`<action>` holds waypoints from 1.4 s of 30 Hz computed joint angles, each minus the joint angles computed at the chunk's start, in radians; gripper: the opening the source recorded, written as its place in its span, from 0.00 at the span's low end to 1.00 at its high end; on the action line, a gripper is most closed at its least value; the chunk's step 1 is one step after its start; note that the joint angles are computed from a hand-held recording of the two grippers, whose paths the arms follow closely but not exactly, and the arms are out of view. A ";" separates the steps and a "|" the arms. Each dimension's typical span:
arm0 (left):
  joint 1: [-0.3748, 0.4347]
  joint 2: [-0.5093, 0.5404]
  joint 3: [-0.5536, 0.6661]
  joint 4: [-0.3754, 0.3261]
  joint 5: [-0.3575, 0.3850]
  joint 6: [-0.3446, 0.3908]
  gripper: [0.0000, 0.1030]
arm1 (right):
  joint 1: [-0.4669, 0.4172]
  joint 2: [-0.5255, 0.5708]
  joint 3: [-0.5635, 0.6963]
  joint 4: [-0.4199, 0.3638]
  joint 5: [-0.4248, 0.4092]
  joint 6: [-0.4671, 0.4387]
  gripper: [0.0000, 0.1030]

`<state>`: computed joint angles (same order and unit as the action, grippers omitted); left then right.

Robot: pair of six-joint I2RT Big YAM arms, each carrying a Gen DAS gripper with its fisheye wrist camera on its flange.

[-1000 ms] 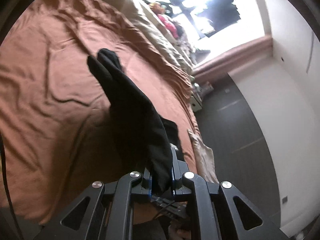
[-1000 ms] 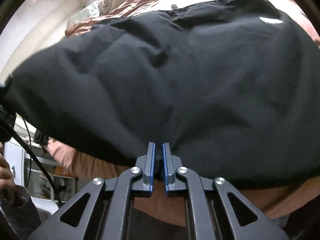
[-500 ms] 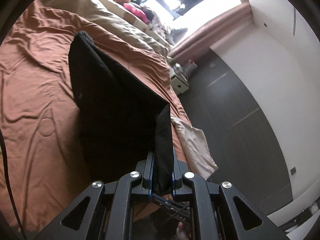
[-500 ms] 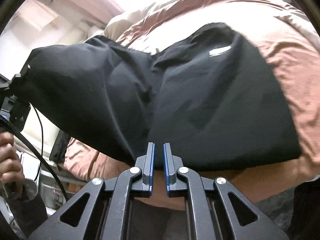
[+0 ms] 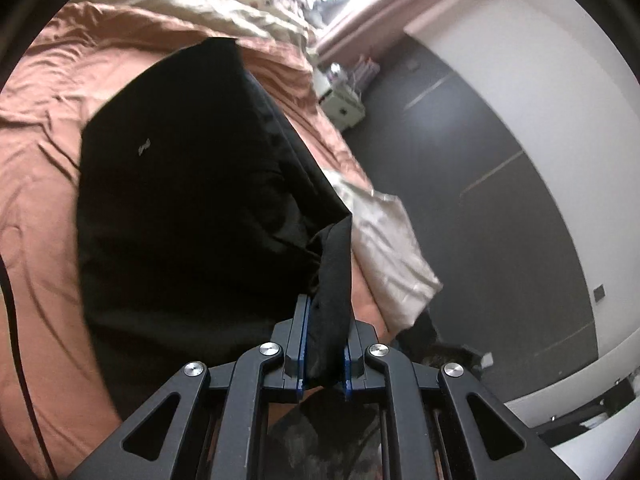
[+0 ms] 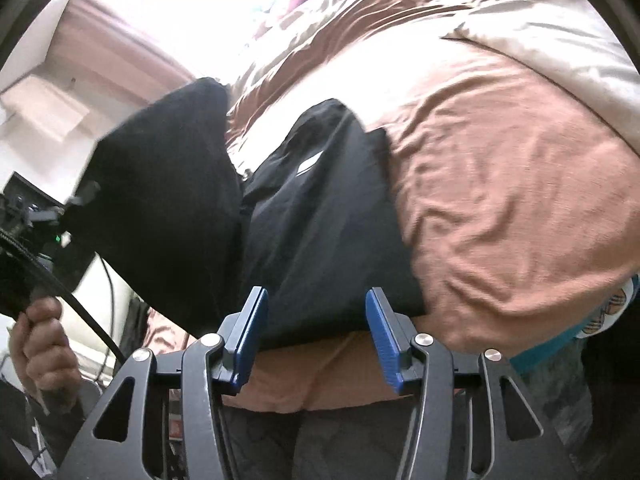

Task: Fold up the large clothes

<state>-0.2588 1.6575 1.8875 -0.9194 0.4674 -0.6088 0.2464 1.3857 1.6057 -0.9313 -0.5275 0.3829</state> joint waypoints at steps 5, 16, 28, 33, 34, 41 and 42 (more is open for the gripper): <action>-0.042 0.118 0.105 -0.114 0.025 0.034 0.33 | -0.055 -0.003 -0.023 0.004 -0.032 0.007 0.47; 0.045 -0.008 -0.089 -0.039 -0.095 0.026 0.72 | -0.063 0.015 -0.010 0.076 -0.147 0.036 0.67; 0.115 -0.121 -0.363 -0.018 -0.173 -0.039 0.72 | 0.017 0.173 0.197 -0.052 -0.017 0.059 0.68; 0.092 -0.105 -0.373 -0.032 -0.173 -0.031 0.72 | 0.028 0.172 0.171 -0.037 -0.021 0.055 0.13; 0.087 -0.099 -0.369 -0.034 -0.176 -0.026 0.72 | 0.028 0.161 0.152 -0.028 -0.013 0.044 0.11; 0.060 -0.068 -0.356 -0.039 -0.162 0.000 0.65 | 0.011 0.097 -0.002 0.027 0.021 0.037 0.08; 0.057 -0.063 -0.353 -0.044 -0.165 0.003 0.65 | 0.009 0.093 -0.016 0.026 0.021 0.035 0.08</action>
